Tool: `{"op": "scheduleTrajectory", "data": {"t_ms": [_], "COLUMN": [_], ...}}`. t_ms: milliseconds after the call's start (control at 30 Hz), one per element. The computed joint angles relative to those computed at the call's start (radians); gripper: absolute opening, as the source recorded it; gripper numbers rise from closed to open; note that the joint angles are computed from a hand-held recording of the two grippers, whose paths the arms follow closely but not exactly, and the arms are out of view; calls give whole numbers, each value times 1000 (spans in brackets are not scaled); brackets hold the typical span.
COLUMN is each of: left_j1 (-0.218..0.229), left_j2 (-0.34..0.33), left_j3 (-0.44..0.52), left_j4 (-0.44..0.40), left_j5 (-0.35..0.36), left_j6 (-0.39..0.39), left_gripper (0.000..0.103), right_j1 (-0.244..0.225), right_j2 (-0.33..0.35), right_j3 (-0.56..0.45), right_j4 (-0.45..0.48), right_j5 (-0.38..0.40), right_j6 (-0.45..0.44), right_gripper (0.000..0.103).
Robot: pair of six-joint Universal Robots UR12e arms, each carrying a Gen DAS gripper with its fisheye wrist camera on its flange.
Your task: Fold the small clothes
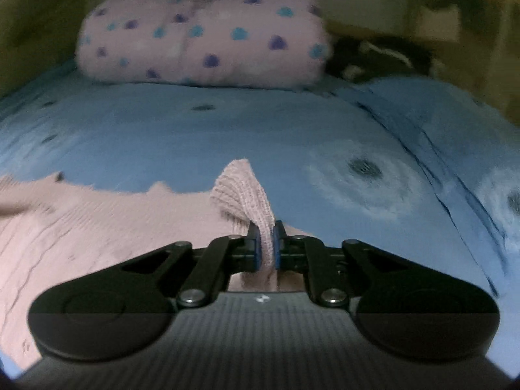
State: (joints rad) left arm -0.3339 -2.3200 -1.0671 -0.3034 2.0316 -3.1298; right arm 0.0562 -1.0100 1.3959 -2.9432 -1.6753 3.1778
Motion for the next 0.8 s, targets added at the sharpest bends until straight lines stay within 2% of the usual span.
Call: {"op": "scheduleTrajectory", "data": {"t_ms": [67, 167, 267, 333, 400, 433, 467, 500, 533, 567, 600, 633, 667, 700, 800], "left_j1": [6, 16, 21, 20, 15, 15, 17, 24, 30, 35, 39, 42, 44, 46, 46], "left_j2": [-9, -16, -22, -26, -24, -21, -16, -4, 6, 15, 22, 27, 29, 33, 41], "left_j3": [19, 48, 72, 77, 54, 39, 36, 32, 24, 13, 8, 8, 7, -2, -7], "left_j4": [-44, -139, -197, -191, -130, -104, -115, -143, -144, -128, -121, -128, -124, -105, -117], "left_j5": [22, 30, 13, 1, 1, -19, -41, -93, -129, -155, -172, -183, -189, -197, -207], "left_j6": [-24, -130, -191, -177, -124, -70, -29, 8, 21, 14, -4, -30, -47, -50, -27], "left_gripper": [9, 9, 10, 10, 11, 11, 11, 11, 13, 18, 40, 68, 76, 79, 79], "right_j1": [-6, -9, -15, -19, -20, -20, -19, -16, -16, -18, -16, -13, -7, -6, -16], "right_j2": [6, 15, 17, 17, 16, 14, 11, 9, 6, 6, 10, 15, 25, 28, 25], "right_j3": [-14, -27, -27, -26, -24, -19, -11, -5, -2, -4, -12, -23, -44, -50, -38], "right_j4": [40, 71, 86, 88, 86, 68, 47, 37, 43, 51, 59, 75, 116, 129, 85], "right_j5": [0, -23, -7, 6, 2, 3, -1, -9, 4, 18, 17, 4, -33, -43, -1], "right_j6": [46, 75, 100, 83, 71, 69, 67, 80, 91, 89, 76, 56, 35, 32, 47], "right_gripper": [11, 11, 13, 13, 15, 15, 16, 18, 18, 18, 18, 17, 23, 24, 27]}}
